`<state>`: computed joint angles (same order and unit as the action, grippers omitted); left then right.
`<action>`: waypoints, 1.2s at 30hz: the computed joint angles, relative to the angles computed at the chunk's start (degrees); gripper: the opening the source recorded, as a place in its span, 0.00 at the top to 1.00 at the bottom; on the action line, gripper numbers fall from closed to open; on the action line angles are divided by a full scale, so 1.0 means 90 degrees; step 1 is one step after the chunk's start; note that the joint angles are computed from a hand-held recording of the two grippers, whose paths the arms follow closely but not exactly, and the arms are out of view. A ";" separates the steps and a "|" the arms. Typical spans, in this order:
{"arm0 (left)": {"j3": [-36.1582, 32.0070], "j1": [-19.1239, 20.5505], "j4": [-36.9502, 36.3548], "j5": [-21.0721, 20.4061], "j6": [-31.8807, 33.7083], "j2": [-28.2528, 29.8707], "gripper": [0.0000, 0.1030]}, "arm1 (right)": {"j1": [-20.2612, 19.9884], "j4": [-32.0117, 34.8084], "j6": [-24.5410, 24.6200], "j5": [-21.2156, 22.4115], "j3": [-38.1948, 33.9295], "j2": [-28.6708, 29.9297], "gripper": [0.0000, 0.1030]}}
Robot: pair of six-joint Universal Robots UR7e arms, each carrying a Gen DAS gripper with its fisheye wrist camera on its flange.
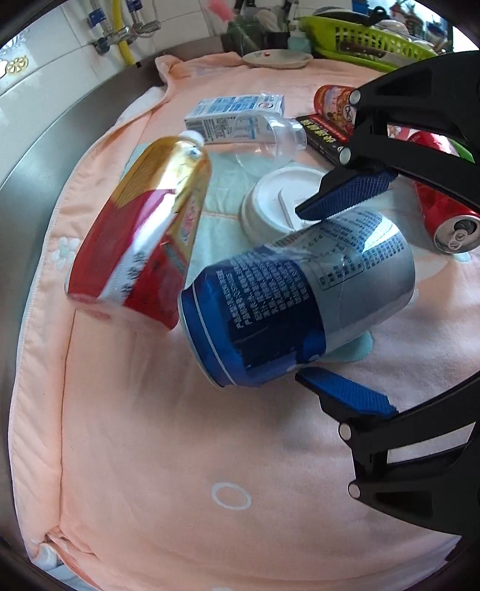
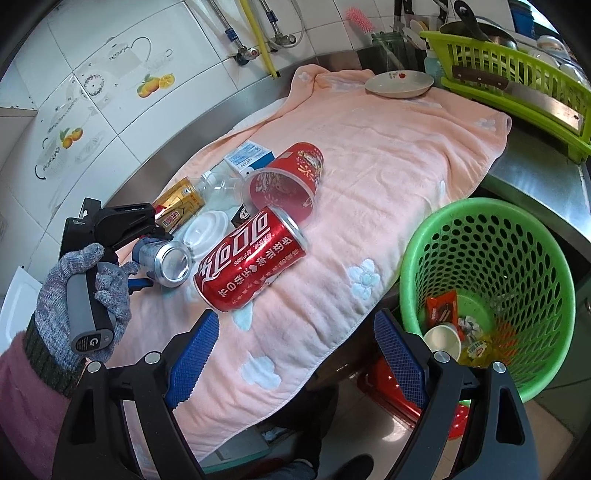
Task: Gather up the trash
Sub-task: 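Grasp the blue-and-silver can with the left gripper while the right gripper grasps the red Coca-Cola can, then carry the Coca-Cola can into the green basket and open the right gripper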
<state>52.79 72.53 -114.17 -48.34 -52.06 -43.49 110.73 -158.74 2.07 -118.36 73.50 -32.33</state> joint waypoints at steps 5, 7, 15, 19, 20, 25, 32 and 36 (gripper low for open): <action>0.0161 0.0009 -0.0065 -0.0191 0.0444 -0.0141 0.28 | -0.0060 0.0385 0.0462 0.0343 -0.0339 0.0187 0.19; 0.0322 0.0025 -0.0135 -0.0310 0.0629 -0.0266 0.28 | -0.0091 0.0547 0.0726 0.0527 -0.0538 0.0300 0.19; 0.0838 0.0089 -0.0340 -0.0658 0.1604 -0.0750 0.31 | -0.0158 0.1084 0.1719 0.0954 -0.1677 0.0991 0.19; 0.1000 0.0106 -0.0308 -0.0678 0.2062 -0.0945 0.34 | -0.0212 0.1304 0.2374 0.0884 -0.2289 0.1379 0.20; 0.1005 0.0112 -0.0269 -0.0670 0.2161 -0.0974 0.35 | -0.0218 0.1378 0.2530 0.0801 -0.2461 0.1490 0.20; 0.0764 0.0194 0.0143 -0.0868 0.2695 -0.0958 0.41 | -0.0328 0.1773 0.3273 0.0850 -0.3131 0.1906 0.25; 0.0581 0.0338 0.0364 -0.1216 0.2905 -0.0916 0.42 | -0.0335 0.1941 0.3582 0.0746 -0.3428 0.2132 0.34; 0.0480 0.0350 0.0467 -0.1240 0.3022 -0.0876 0.38 | -0.0246 0.1855 0.3474 0.0627 -0.3280 0.2049 0.35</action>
<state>57.11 75.67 -109.97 -59.50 -24.87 -51.37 108.52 -142.04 33.33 -112.71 43.99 -13.89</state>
